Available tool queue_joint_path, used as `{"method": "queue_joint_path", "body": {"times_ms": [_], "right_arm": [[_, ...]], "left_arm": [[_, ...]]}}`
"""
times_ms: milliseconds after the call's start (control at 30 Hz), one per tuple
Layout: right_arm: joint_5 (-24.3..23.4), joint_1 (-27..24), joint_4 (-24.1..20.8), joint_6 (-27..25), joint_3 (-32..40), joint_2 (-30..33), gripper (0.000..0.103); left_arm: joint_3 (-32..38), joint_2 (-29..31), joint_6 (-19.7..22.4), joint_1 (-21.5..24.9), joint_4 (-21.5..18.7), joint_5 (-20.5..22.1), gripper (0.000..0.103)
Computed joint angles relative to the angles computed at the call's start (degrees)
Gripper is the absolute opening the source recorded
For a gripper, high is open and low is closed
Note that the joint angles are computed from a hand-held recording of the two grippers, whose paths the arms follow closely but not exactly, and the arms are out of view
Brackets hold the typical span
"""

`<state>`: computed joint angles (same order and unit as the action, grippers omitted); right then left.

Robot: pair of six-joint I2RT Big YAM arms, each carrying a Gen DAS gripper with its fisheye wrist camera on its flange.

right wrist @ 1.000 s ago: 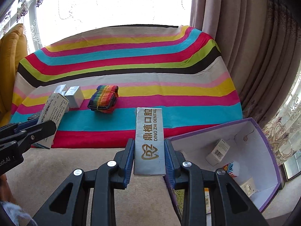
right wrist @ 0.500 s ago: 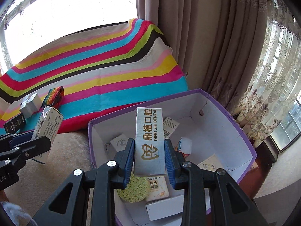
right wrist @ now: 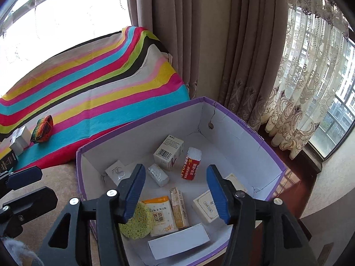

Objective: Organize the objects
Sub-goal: 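Carry both white boxes into the purple storage box and open both tools, then grasp the black box with left tool while right tool grasps the teal pack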

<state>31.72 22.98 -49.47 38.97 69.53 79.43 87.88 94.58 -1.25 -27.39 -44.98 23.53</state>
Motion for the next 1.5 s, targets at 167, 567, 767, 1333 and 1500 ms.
{"method": "queue_joint_path", "body": {"times_ms": [167,567,767,1333,1500], "right_arm": [[4.2,2.5,-2.1,-2.3,3.9,2.3,0.080],[10.6,9.7,0.0,-11.4,11.8,8.3,0.100],[-3.2,10.3,5.1,-13.5,13.5,9.9,0.100],[-16.0,14.1,-1.1,-14.1,27.0,21.0,0.100],[-18.8,15.7,-4.0,-15.4,34.1,26.2,0.100]], "left_arm": [[-1.9,-2.6,-0.7,0.7,1.6,-11.7,0.083],[-3.3,-4.4,-4.2,16.1,1.5,-7.8,0.091],[-0.4,-1.0,-6.9,21.3,-1.2,-9.9,0.091],[5.2,6.5,-7.9,23.4,-8.3,-7.7,0.043],[-1.9,1.2,-11.8,27.1,-1.6,-4.7,0.043]]}}
